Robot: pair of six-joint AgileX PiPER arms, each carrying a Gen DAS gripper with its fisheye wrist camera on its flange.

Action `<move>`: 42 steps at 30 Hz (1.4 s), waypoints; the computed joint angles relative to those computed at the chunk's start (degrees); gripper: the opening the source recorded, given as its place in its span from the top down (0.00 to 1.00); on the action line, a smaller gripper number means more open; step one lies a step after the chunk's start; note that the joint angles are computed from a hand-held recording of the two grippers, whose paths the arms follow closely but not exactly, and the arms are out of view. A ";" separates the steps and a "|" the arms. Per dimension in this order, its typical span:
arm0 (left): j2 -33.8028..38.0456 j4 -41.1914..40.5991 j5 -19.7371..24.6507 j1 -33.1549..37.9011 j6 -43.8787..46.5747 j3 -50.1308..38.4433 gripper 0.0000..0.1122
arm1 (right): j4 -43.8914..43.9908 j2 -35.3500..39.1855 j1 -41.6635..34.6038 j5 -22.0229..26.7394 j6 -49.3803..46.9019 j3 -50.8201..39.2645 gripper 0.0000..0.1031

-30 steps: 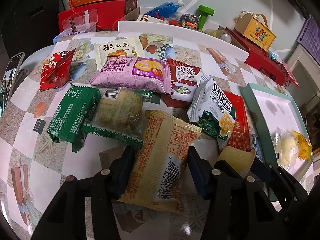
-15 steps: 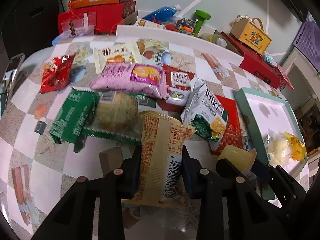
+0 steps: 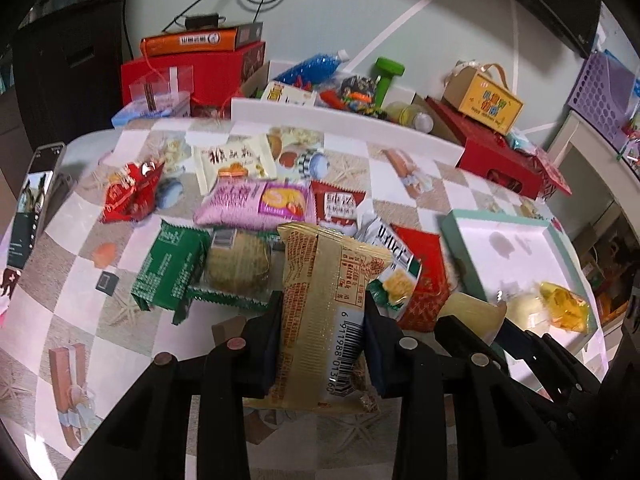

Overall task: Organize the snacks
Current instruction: 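Grasp the cream wafer pack with the left tool while the right tool grasps the orange cake, then carry both snacks over the white tray and open both tools to release them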

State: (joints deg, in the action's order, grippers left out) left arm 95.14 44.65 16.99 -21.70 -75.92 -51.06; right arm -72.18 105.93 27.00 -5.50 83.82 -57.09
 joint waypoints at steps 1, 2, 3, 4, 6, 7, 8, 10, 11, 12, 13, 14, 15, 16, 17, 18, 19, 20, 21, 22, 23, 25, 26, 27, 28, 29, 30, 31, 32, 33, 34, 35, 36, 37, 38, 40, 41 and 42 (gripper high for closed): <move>-0.19 0.27 0.04 -0.06 -0.22 0.05 0.67 | 2.04 -0.36 -0.17 -0.17 -1.93 0.24 0.51; -0.33 0.57 0.19 -0.25 -0.48 0.00 0.67 | 3.65 -0.60 -0.23 -0.27 -3.39 0.45 0.51; -0.28 0.63 0.29 -0.34 -0.52 -0.11 0.67 | 3.68 -0.71 -0.32 -0.38 -3.36 0.51 0.51; -0.14 0.48 0.41 -0.45 -0.33 -0.28 0.67 | 3.73 -0.79 -0.38 -0.42 -3.34 0.53 0.51; 0.17 0.14 0.64 -0.67 0.03 -0.64 0.67 | 3.60 -0.83 -0.51 -0.55 -3.13 0.58 0.51; 0.26 0.16 0.69 -0.77 0.00 -0.71 0.67 | 3.14 -0.87 -0.56 -0.61 -2.66 0.56 0.51; 0.31 0.23 0.74 -0.89 -0.09 -0.77 0.67 | 3.17 -0.94 -0.58 -0.61 -2.67 0.56 0.51; 0.33 0.77 0.68 -1.14 -0.69 -0.80 0.67 | 4.95 -1.10 -0.71 -0.70 -4.47 0.72 0.51; 0.33 1.04 0.62 -1.24 -0.97 -0.77 0.67 | 6.48 -1.24 -0.80 -0.69 -5.93 0.87 0.51; 0.39 1.15 0.51 -1.29 -1.02 -0.79 0.67 | 7.32 -1.32 -0.97 -0.77 -6.74 0.96 0.51; 0.42 1.32 0.48 -1.39 -1.17 -0.80 0.67 | 8.68 -1.46 -1.20 -0.80 -8.00 1.10 0.51; 0.54 1.35 0.51 -1.52 -1.24 -0.93 0.67 | 9.77 -1.57 -1.50 -0.83 -8.95 1.21 0.51; 0.63 1.42 0.51 -1.58 -1.33 -1.02 0.67 | 10.81 -1.72 -1.80 -0.91 -9.81 1.37 0.51; 0.67 1.69 0.53 -1.68 -1.68 -1.08 0.67 | 11.75 -1.86 -2.21 -1.05 -10.58 1.51 0.51; 0.69 1.86 0.56 -1.76 -1.89 -1.14 0.67 | 12.77 -2.04 -2.57 -1.16 -11.47 1.72 0.51; 0.72 2.02 0.62 -1.87 -2.11 -1.21 0.67 | 13.97 -2.22 -2.97 -1.28 -12.52 1.94 0.51; 0.75 2.08 0.61 -1.90 -2.21 -1.27 0.67 | 15.70 -2.46 -3.57 -1.46 -13.95 2.21 0.51; 0.79 2.25 0.48 -2.01 -2.49 -1.35 0.67 | 17.25 -2.69 -4.14 -1.72 -15.30 2.47 0.51; 0.83 2.24 0.25 -2.11 -2.46 -1.44 0.67 | 19.22 -2.89 -4.68 -1.86 -17.13 2.64 0.51; 0.82 2.25 0.04 -2.17 -2.42 -1.49 0.67 | 22.08 -3.26 -5.23 -1.84 -19.79 2.90 0.51; 0.82 2.27 -0.25 -2.33 -2.39 -1.62 0.67 | 25.99 -3.69 -5.87 -1.86 -23.47 3.23 0.52; 1.27 1.71 -1.21 -2.68 -1.56 -2.35 0.67 | 31.34 -4.47 -7.54 -2.14 -28.27 3.82 0.51; 1.75 0.71 -1.40 -2.95 -0.40 -3.03 0.67 | 34.49 -4.86 -8.45 -2.29 -31.10 4.23 0.52; 2.23 -0.18 -1.35 -3.28 0.65 -3.73 0.67 | 37.68 -5.12 -9.35 -2.30 -34.04 4.49 0.52; 2.79 -1.01 -1.28 -3.72 1.75 -4.51 0.67 | 41.70 -5.36 -10.29 -2.17 -37.79 4.77 0.52; 3.68 -2.37 -1.20 -4.38 3.57 -5.71 0.67 | 46.30 -5.61 -11.21 -2.16 -42.13 5.12 0.52; 4.30 -3.66 -1.11 -4.77 5.17 -6.64 0.67 | 49.45 -5.75 -11.85 -2.10 -45.04 5.27 0.52; 5.20 -5.65 -1.01 -5.29 7.60 -7.99 0.67 | 51.84 -5.96 -13.11 -2.22 -46.93 5.57 0.52; 5.97 -7.33 -0.95 -5.76 9.74 -9.24 0.67 | 51.95 -6.10 -14.22 -2.66 -46.54 5.90 0.52; 6.82 -8.82 -0.94 -6.22 11.68 -10.52 0.67 | 50.00 -6.08 -15.28 -2.95 -44.30 5.95 0.52; 7.47 -10.10 -0.83 -6.53 13.29 -11.55 0.67 | 50.23 -6.15 -16.16 -3.02 -44.35 6.05 0.52; 8.60 -12.31 -0.54 -7.09 16.14 -13.37 0.67 | 51.48 -6.18 -16.78 -2.97 -45.63 6.13 0.52; 9.69 -15.00 -0.01 -7.40 19.41 -15.21 0.67 | 53.41 -6.12 -17.42 -2.78 -47.67 6.03 0.52; 10.77 -17.71 0.72 -7.66 22.54 -17.08 0.67 | 53.73 -6.14 -18.03 -2.75 -48.06 6.05 0.52; 11.88 -20.03 1.45 -7.88 25.36 -19.12 0.67 | 53.51 -6.11 -18.46 -2.73 -47.72 6.05 0.52; 13.66 -23.40 2.50 -8.21 29.59 -22.55 0.67 | 50.41 -5.94 -19.70 -2.67 -44.43 5.64 0.51; 15.22 -26.30 3.59 -8.36 33.20 -25.49 0.67 | 49.35 -5.77 -20.16 -2.65 -43.35 5.44 0.51; 16.12 -27.34 4.33 -8.57 34.57 -27.16 0.67 | 46.75 -5.55 -20.76 -2.46 -40.81 5.06 0.51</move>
State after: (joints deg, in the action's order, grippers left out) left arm 111.26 17.31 21.31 -30.27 -41.35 -78.22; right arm -25.42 100.39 6.24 -7.96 43.01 -52.03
